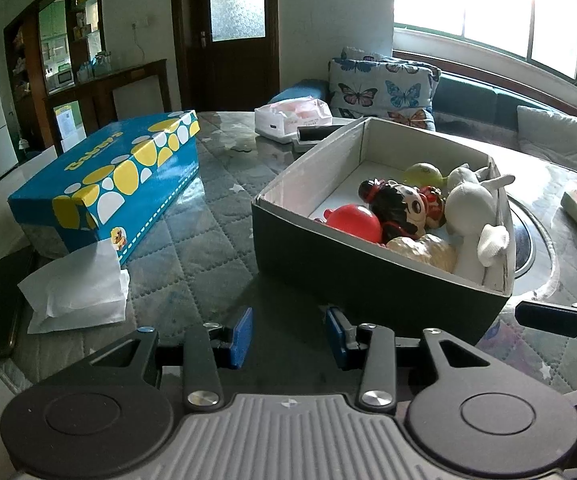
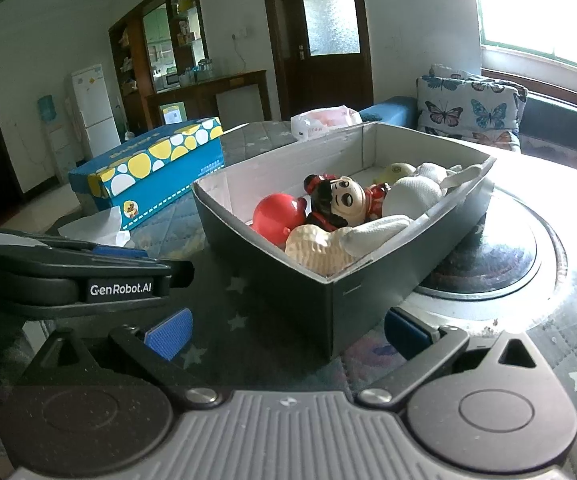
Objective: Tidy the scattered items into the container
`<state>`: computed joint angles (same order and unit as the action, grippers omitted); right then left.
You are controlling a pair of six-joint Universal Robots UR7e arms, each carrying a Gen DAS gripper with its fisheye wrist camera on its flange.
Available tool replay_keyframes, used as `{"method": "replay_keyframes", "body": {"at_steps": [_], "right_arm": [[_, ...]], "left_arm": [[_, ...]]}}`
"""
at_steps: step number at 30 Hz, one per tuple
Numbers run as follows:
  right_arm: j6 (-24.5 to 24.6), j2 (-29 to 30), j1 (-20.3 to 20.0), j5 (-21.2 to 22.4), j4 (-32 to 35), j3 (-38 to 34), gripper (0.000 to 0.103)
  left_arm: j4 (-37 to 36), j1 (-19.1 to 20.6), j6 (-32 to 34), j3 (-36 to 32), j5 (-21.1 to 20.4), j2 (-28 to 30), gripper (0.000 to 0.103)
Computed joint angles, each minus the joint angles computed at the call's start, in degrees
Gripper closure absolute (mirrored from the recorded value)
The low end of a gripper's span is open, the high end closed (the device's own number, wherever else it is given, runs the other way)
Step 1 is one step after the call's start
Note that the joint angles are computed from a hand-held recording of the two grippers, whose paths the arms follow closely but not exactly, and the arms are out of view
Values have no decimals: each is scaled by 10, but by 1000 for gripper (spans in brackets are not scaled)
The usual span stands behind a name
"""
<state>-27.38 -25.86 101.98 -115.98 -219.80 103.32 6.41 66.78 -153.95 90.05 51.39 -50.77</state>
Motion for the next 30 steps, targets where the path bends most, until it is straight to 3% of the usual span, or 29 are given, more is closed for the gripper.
{"method": "replay_keyframes", "body": {"at_steps": [30], "right_arm": [[22,12,-3,-10,53,-44,0]], "left_arm": [[24,10,19,-57,-18,32,60]]}}
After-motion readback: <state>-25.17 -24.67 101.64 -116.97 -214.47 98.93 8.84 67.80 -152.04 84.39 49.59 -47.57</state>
